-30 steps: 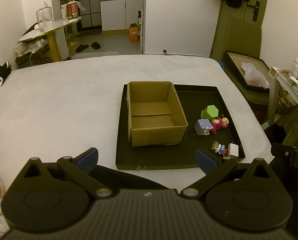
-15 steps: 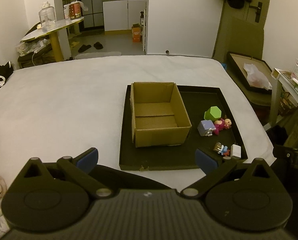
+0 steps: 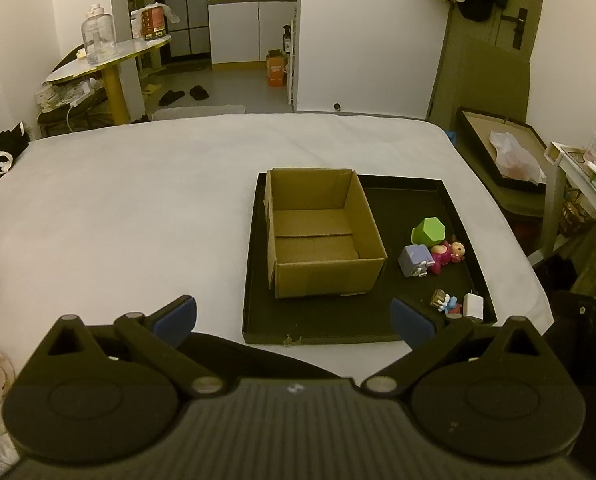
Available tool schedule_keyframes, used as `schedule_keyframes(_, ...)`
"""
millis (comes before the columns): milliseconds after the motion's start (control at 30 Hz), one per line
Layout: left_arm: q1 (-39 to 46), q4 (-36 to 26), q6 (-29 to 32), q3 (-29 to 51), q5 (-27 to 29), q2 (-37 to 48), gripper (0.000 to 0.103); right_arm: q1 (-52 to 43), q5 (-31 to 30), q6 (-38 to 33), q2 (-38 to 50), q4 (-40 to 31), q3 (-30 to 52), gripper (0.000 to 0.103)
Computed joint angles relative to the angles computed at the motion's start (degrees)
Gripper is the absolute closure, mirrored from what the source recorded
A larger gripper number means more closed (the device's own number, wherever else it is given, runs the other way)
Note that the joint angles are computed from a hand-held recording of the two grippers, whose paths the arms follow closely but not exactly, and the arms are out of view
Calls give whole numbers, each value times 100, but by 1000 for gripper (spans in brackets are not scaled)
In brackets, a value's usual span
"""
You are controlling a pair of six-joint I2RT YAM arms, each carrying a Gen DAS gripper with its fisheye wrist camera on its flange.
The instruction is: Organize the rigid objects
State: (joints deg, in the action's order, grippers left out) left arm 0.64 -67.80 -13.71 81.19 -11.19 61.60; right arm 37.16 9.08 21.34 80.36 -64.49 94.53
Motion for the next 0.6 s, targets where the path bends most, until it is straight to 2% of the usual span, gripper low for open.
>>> schedule_keyframes(600, -4, 4, 43, 60, 37, 50, 0, -2, 24, -10, 21, -10, 2, 0)
